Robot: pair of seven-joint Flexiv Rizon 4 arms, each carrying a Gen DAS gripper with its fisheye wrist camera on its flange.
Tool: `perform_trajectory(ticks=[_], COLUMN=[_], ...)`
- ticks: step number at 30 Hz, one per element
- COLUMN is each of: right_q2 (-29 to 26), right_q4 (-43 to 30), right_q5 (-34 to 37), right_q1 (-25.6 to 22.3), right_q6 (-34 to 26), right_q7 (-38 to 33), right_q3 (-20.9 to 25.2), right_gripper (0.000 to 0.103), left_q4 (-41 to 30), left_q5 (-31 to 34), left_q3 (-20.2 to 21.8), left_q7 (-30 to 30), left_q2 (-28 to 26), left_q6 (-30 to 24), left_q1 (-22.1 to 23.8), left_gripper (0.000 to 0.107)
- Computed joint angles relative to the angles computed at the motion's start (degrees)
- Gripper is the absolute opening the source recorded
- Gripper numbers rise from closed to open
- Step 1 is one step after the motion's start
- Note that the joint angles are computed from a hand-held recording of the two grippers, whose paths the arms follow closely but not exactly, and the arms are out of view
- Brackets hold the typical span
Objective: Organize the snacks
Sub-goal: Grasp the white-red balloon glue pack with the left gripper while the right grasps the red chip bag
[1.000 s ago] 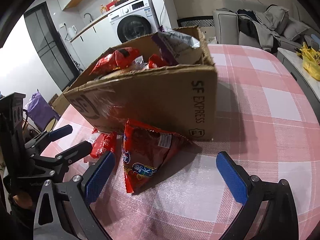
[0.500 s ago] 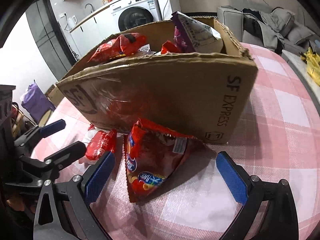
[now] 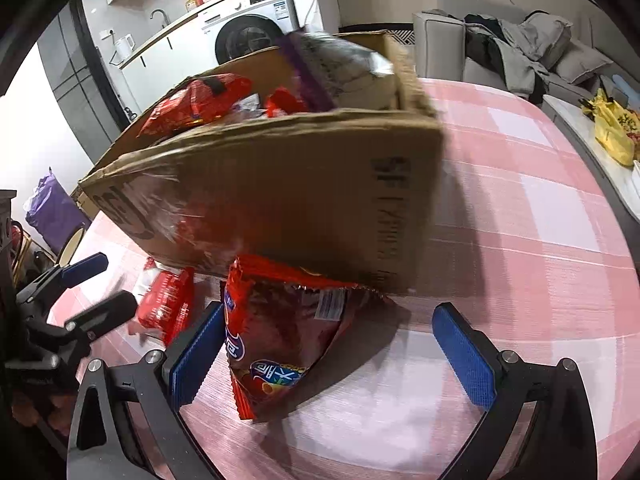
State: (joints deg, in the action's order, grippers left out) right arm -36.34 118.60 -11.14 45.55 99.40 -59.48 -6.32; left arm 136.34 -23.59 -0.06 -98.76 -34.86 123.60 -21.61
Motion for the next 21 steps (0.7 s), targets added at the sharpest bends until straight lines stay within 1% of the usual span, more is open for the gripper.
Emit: perform_trajectory(ticks=[3, 6, 8, 11, 13, 16, 20, 21], right_q2=[0.1, 0.0, 0.0, 0.1, -0.2, -0.7, -1.4, -1.6], right_q4=[0.6, 0.7, 0.6, 0.4, -0.5, -1.4, -2.4, -2.7], right_q5=[0.4, 0.0, -0.1, -1.0, -1.6, -2.0, -2.4, -2.5], right_q1=[-0.8, -2.4, -2.7, -4.5, -6.0, -6.9, -11.5, -12.7], right_q6=[-0.1, 0.2, 0.0, -0.3, -0.8, -0.7, 0.1, 0.2], right_q7=[0.3, -0.2, -0.3, -1.1, -1.6, -1.8, -2.3, -2.4], right_q3=[0.4, 1.8, 2.2, 4.4, 5.9, 6.7, 11.3, 12.7], right_gripper=[0.103, 0.103, 0.103, 0.103, 0.103, 0.103, 0.101, 0.100], left_q4=[0.0, -0.1, -0.2, -0.4, -0.3, -0.2, -0.4, -0.6], left_q5=[1.0, 1.6, 1.8, 0.7, -1.3, -2.6, -4.3, -4.6], left_q3=[-0.3, -0.7, -0.7, 0.1, 1.1, 1.2, 1.7, 1.7], left_q7=[-0.4, -0.9, -0.9, -0.4, 0.5, 0.9, 1.7, 1.9], left_q2=[-0.2, -0.3, -0.4, -0.3, 0.0, 0.3, 0.5, 0.6], left_q6=[0.1, 0.0, -0.2, -0.6, -1.0, -1.7, -2.4, -2.8], left_q1=[0.9, 1.5, 1.4, 0.0, -1.9, -2.7, -4.1, -4.3], left_gripper=[0.102, 0.102, 0.102, 0.102, 0.102, 0.102, 0.102, 0.102])
